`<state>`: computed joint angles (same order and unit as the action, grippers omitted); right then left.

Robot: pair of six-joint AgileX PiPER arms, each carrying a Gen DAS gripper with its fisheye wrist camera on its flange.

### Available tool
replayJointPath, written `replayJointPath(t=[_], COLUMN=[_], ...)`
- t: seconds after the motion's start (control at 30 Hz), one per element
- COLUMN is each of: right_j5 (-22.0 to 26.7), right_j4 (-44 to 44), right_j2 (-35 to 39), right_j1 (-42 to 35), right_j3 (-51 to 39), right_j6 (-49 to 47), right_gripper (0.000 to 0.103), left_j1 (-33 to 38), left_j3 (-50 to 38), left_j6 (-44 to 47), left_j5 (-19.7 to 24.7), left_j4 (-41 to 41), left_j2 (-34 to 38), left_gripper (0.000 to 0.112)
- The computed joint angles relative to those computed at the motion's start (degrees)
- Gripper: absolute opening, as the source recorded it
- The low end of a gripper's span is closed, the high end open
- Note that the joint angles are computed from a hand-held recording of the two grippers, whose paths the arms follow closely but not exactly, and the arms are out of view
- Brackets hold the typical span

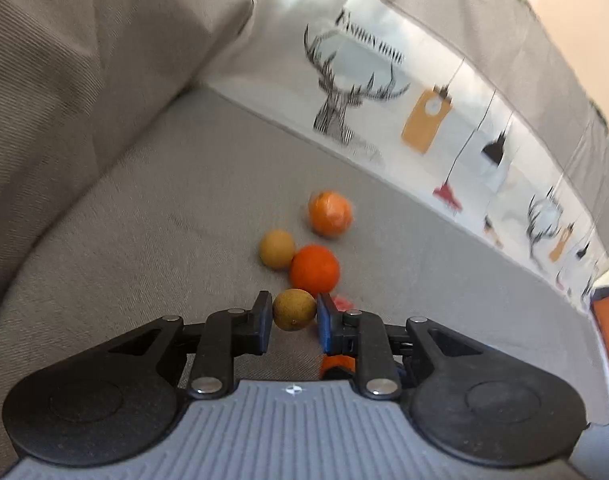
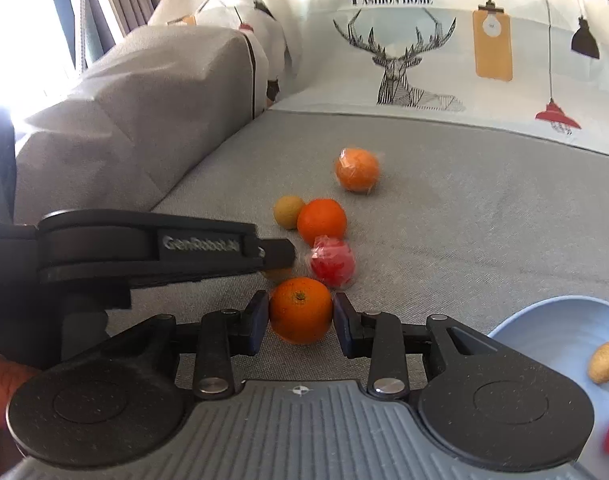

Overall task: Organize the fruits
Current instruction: 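Grasp a brown fruit with the left gripper while the right grasps an orange, then carry the brown fruit and orange over the blue plate with both grippers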

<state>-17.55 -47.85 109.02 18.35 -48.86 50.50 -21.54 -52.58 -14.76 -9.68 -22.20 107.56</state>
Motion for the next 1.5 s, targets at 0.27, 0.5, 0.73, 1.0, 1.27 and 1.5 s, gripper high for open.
replayJointPath(t=[0.27, 0.5, 0.73, 1.0, 1.27, 1.5], right_j5=[-2.3, -7.4, -17.9, -21.2, -21.6, -19.7], right_j4=[7.4, -0.1, -14.2, -21.0, -18.9, -13.4], right_j2=[-10.5, -28.4, -37.4, -31.7, -30.8, -28.4], right_j1=[-2.7, -13.1, -35.1, -49.9, -48.6, -44.0], right_j3=[8.1, 21.2, 32.6, 32.5, 32.7, 32.2], right_j6=[-7.9, -2.7, 2.4, 0.4, -0.1, -3.9], right_gripper=[0.036, 0.036, 0.036, 0.036, 0.036, 0.036], left_j1=[-4.1, -11.8, -20.9, -30.4, -32.0, -30.9], left_j3=[7.9, 13.9, 15.3, 12.6, 8.0, 6.5], left_j6=[6.2, 11.3, 24.6, 39.5, 48.1, 47.7], left_j5=[-7.3, -10.9, -12.6, -14.2, -13.1, -11.5], left_j4=[-8.7, -14.8, -27.5, -38.5, -41.5, -39.3], left_j2=[-8.3, -16.5, -19.8, -16.5, -10.0, -8.0], left_gripper=[0.026, 0.026, 0.026, 0.026, 0.026, 0.026])
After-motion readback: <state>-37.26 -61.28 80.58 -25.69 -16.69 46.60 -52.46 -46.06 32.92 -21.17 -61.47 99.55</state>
